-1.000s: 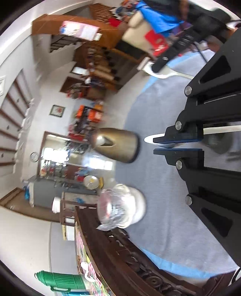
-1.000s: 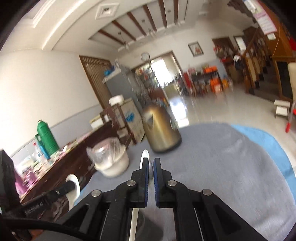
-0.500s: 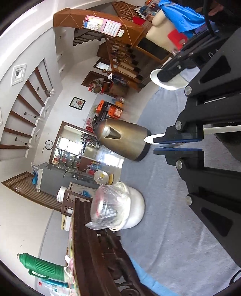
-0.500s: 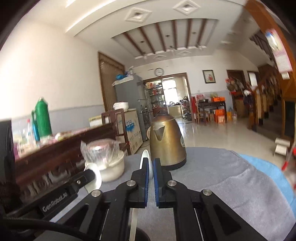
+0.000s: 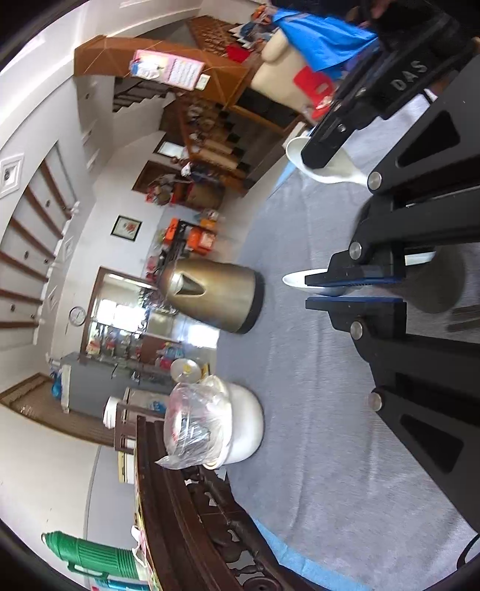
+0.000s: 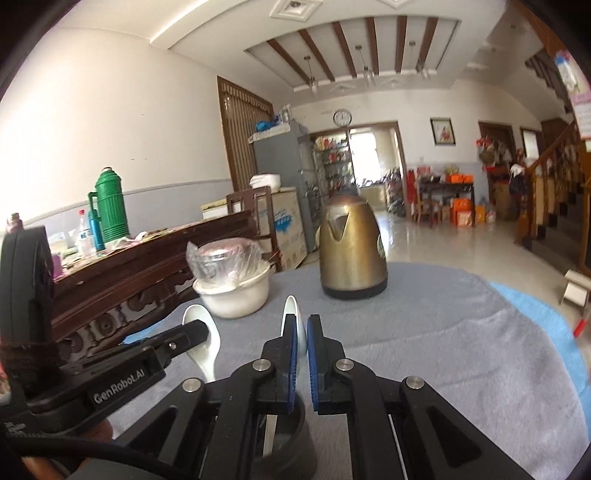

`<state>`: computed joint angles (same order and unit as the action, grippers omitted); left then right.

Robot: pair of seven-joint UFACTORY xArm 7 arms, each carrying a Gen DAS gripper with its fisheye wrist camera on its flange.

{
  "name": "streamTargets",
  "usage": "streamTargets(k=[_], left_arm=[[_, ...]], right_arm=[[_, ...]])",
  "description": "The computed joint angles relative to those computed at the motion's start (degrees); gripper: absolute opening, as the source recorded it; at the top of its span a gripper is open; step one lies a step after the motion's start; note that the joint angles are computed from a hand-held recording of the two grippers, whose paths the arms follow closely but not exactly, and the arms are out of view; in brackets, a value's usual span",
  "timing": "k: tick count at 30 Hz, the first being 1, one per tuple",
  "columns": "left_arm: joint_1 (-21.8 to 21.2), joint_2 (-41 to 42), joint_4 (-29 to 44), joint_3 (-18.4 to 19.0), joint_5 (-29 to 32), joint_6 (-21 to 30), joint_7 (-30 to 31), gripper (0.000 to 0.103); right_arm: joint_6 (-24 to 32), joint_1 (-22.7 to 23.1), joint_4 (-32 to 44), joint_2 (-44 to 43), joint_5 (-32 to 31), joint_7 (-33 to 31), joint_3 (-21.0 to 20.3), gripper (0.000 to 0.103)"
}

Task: Organize utensils
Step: 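Lift the white spoon with the left tool and drop it into the grey cup, then carry the held white spoon to the grey cup and release it with the right tool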

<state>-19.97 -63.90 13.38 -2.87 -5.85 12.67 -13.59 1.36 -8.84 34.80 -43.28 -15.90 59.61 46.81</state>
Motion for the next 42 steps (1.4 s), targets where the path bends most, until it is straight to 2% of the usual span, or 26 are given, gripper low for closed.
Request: streamTargets(k=[3, 4, 5, 6, 7, 8, 10, 13, 16, 20, 21, 23, 24, 25, 27, 29, 35, 38, 42], left_arm=[[-0.65, -5.13, -0.87, 0.18, 0.45, 5.94, 1.08, 0.008], [-0.74, -7.02, -1.28, 0.15, 0.37, 7.68, 1.22, 0.013], [-0.66, -9.75, -1.85, -0.08, 0.29, 9.99, 1.17, 0.025], [-0.52, -11.58, -2.29, -0.4, 0.18, 11.34, 1.04, 0.032], [-0.24, -13.87, -2.8, -0.88, 0.16, 13.06, 0.77, 0.043], [-0.01, -15.45, -3.15, -1.19, 0.19, 14.34, 0.67, 0.048], [0.33, -19.42, -3.73, -1.75, 0.41, 18.5, 0.55, 0.049], [1.21, -23.41, -4.29, -2.26, 0.86, 23.87, 0.68, 0.053], [2.78, -27.42, -5.52, -2.19, 0.85, 28.19, 0.05, 0.055], [5.18, -31.1, -7.58, -2.02, 0.77, 32.1, -1.22, 0.057], [5.64, -31.66, -8.12, -1.81, 0.56, 32.73, -1.69, 0.057], [6.54, -33.7, -9.74, -1.99, 0.43, 33.13, -2.66, 0.057], [6.84, -34.75, -10.49, -2.2, 0.54, 33.1, -3.02, 0.057], [7.1, -35.8, -11.26, -2.41, 0.62, 33.06, -3.48, 0.057], [7.67, -38.17, -12.95, -3.09, 0.87, 32.69, -4.85, 0.057], [7.73, -39.68, -14.08, -4.22, 1.39, 32.42, -6.32, 0.057], [5.76, -38.48, -14.28, -7.79, 3.67, 31.36, -10.22, 0.057], [5.13, -36.93, -13.89, -7.58, 4.87, 31.04, -10.9, 0.057], [5.5, -33.53, -13.19, -7.19, 5.82, 30.68, -11.84, 0.057]], right_arm=[[3.13, 7.41, -1.09, 1.65, 1.48, -1.15, -5.51, 0.01], [3.44, 9.32, -1.75, 1.47, 1.96, -1.01, -6.95, 0.012], [3.33, 11.05, -2.8, 0.72, 2.58, -0.5, -8.2, 0.013], [2.91, 12.73, -4.03, -0.3, 3.18, -0.04, -9.48, 0.017], [2.29, 13.85, -4.89, -0.8, 3.63, 0.29, -10.35, 0.026], [2.08, 15.25, -5.77, -1.43, 4.3, 0.65, -11.38, 0.032], [2.11, 16.19, -7.18, -3.58, 5.23, 1.9, -11.75, 0.061], [3.45, 15.04, -9.63, -9.54, 5.63, 4.71, -9.77, 0.061], [5.53, 16.56, -12.38, -11.99, 5.78, 5.92, -10.37, 0.061], [4.24, 20.45, -17.7, -11.39, 7.17, 7.79, -13.71, 0.058], [2.61, 21.85, -19.55, -10.59, 8.01, 8.48, -15.14, 0.054], [-0.74, 23.46, -22.61, -9.74, 9.35, 9.8, -17.09, 0.052], [-2.27, 23.29, -24.01, -9.85, 9.94, 10.98, -16.7, 0.052], [-3.05, 23.02, -24.94, -9.93, 10.12, 11.62, -16.27, 0.052], [-4.54, 24.17, -25.85, -8.56, 10.34, 11.46, -18.12, 0.051], [-4.74, 22.28, -26.03, -10.19, 9.93, 11.52, -16.12, 0.051], [-6.71, 23.04, -26.24, -8.42, 10.18, 10.49, -17.57, 0.051], [-8.45, 24.67, -26.99, -6.84, 11.11, 9.8, -20.27, 0.051], [-9.78, 25.74, -26.7, -4.49, 12.06, 8.63, -21.82, 0.051]])
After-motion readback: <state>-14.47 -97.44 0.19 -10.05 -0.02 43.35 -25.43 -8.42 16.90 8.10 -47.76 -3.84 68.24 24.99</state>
